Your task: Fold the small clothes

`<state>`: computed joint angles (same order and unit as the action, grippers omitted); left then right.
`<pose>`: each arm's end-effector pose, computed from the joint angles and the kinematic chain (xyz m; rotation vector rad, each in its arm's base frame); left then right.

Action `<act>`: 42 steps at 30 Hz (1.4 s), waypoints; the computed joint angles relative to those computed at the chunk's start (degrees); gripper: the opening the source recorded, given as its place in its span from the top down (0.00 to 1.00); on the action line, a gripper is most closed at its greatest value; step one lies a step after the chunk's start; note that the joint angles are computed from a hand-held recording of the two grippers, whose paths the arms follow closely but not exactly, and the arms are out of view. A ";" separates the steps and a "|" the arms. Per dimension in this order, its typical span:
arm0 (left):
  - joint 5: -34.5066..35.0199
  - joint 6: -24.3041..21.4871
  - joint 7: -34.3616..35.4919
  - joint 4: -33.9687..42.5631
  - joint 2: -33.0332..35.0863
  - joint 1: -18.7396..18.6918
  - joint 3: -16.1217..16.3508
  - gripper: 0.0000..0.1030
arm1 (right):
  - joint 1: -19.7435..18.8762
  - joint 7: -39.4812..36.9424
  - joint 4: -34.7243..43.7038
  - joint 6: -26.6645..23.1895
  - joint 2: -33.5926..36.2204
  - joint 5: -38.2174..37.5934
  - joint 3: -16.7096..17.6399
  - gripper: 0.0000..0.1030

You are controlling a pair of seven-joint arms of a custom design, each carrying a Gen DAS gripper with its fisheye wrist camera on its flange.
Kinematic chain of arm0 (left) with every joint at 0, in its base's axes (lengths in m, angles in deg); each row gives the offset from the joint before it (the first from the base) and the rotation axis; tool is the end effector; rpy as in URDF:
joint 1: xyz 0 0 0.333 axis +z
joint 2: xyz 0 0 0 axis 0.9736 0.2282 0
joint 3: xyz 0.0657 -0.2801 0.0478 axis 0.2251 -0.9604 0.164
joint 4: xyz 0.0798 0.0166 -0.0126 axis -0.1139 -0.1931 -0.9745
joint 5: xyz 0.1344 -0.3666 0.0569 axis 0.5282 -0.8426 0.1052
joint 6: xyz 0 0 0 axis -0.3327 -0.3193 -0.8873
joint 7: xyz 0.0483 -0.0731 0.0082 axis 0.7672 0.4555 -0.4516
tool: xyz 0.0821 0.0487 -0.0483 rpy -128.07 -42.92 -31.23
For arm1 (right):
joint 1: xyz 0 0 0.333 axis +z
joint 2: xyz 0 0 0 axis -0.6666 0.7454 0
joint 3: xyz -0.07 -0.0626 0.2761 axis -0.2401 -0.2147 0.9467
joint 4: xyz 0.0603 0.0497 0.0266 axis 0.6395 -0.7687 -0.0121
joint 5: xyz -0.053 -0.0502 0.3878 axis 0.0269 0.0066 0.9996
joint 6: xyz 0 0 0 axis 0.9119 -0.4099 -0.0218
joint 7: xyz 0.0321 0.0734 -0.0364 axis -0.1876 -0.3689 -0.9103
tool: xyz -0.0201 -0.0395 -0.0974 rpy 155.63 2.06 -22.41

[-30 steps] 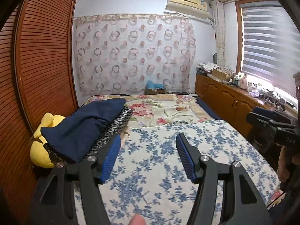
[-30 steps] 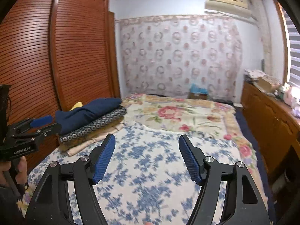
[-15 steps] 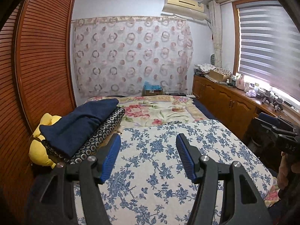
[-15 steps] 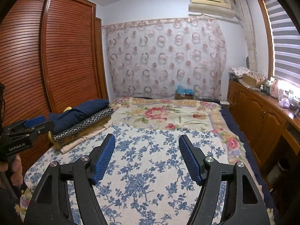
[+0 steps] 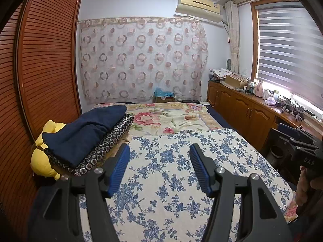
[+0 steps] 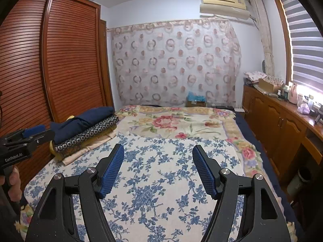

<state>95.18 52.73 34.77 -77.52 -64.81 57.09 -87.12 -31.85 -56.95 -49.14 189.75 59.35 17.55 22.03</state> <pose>0.6101 -0.2888 0.4699 -1.7205 1.2141 -0.8466 0.7278 0.2662 0.4563 -1.8431 0.8712 -0.5021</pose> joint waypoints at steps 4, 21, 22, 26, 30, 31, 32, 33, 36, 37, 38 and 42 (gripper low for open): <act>0.05 0.22 -0.12 -0.07 -0.04 0.05 0.04 0.41 | -0.12 -0.09 0.00 0.05 0.02 0.02 0.09 0.30; 1.15 -0.63 -1.66 -0.78 -0.56 -0.23 -0.37 0.41 | -0.19 -0.47 0.05 0.04 0.11 0.18 0.21 0.30; 1.16 -0.75 -1.72 -0.80 -0.59 -0.29 -0.43 0.41 | -0.16 -0.46 0.09 0.04 0.14 0.16 0.19 0.30; 1.20 -0.87 -1.66 -0.87 -0.67 -0.26 -0.45 0.41 | -0.21 -0.47 -0.01 0.12 0.11 0.22 0.24 0.30; 1.17 -1.10 -1.68 -1.10 -0.89 -0.27 -0.60 0.41 | -0.26 -0.58 -0.01 0.07 0.11 0.27 0.26 0.30; 1.29 -1.09 -1.79 -1.11 -0.90 -0.26 -0.59 0.41 | -0.21 -0.54 0.00 0.11 0.12 0.24 0.21 0.30; 1.29 -1.09 -1.79 -1.11 -0.90 -0.24 -0.61 0.41 | -0.25 -0.55 0.02 0.02 0.13 0.24 0.23 0.30; 1.29 -1.10 -1.79 -1.11 -0.90 -0.23 -0.62 0.41 | -0.31 -0.59 0.03 0.00 0.13 0.32 0.30 0.30; 1.32 -1.42 -1.98 -1.50 -1.34 -0.28 -0.71 0.41 | -0.39 -0.84 -0.07 0.06 0.09 0.44 0.39 0.30; 1.35 -1.36 -1.98 -1.52 -1.35 -0.22 -0.74 0.41 | -0.32 -0.79 -0.01 0.10 0.13 0.42 0.34 0.30; 1.36 -1.34 -1.97 -1.52 -1.34 -0.17 -0.78 0.41 | -0.33 -0.79 0.02 0.04 0.15 0.42 0.33 0.30; 1.35 -1.38 -1.94 -1.53 -1.34 -0.11 -0.87 0.41 | -0.31 -0.85 -0.01 0.10 0.15 0.50 0.33 0.30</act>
